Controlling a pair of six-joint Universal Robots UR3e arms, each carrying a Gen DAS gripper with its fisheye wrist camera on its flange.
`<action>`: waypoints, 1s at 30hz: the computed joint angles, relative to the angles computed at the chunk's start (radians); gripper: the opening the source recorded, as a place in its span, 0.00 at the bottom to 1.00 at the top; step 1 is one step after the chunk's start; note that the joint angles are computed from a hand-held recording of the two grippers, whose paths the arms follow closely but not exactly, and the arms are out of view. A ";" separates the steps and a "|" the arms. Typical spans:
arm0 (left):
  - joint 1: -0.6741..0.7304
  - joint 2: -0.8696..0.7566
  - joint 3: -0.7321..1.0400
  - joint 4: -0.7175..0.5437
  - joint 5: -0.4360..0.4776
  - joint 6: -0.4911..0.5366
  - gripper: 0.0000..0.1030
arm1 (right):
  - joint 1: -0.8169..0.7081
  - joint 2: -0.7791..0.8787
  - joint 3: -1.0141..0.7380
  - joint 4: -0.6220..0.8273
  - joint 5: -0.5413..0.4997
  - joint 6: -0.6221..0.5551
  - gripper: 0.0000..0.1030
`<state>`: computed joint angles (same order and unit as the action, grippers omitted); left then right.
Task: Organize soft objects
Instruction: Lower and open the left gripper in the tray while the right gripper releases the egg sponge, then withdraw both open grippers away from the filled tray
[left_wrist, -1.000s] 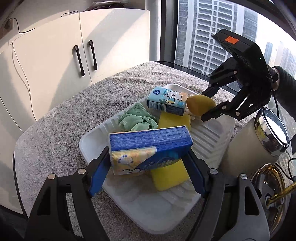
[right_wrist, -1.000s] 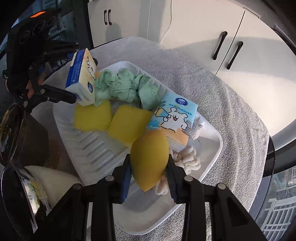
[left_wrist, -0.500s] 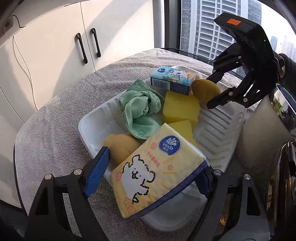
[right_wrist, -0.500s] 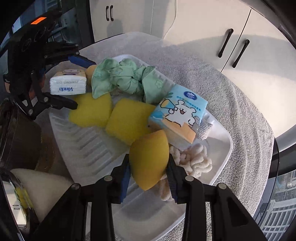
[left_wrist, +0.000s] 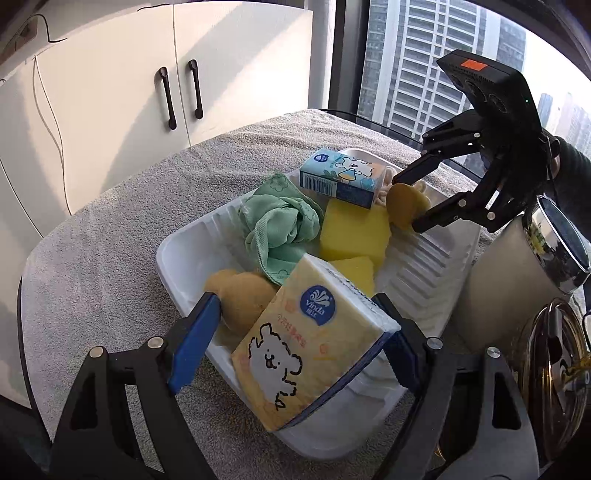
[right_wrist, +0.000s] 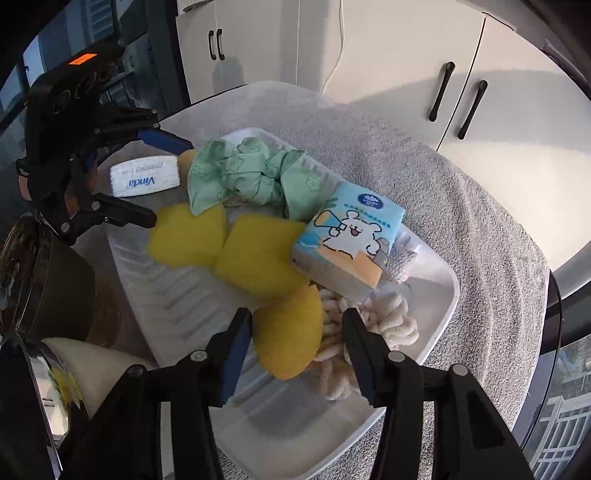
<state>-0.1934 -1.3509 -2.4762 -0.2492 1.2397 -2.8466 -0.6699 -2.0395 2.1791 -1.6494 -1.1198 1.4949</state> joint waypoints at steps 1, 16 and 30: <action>0.007 0.005 0.002 -0.005 -0.011 0.001 0.80 | -0.006 0.002 -0.009 0.013 0.006 -0.004 0.56; -0.003 0.066 0.046 -0.073 0.014 -0.009 0.85 | -0.094 -0.031 -0.071 0.130 0.036 -0.053 0.57; 0.017 0.193 0.053 -0.163 0.057 -0.037 0.85 | -0.233 -0.070 -0.146 0.276 0.053 -0.147 0.57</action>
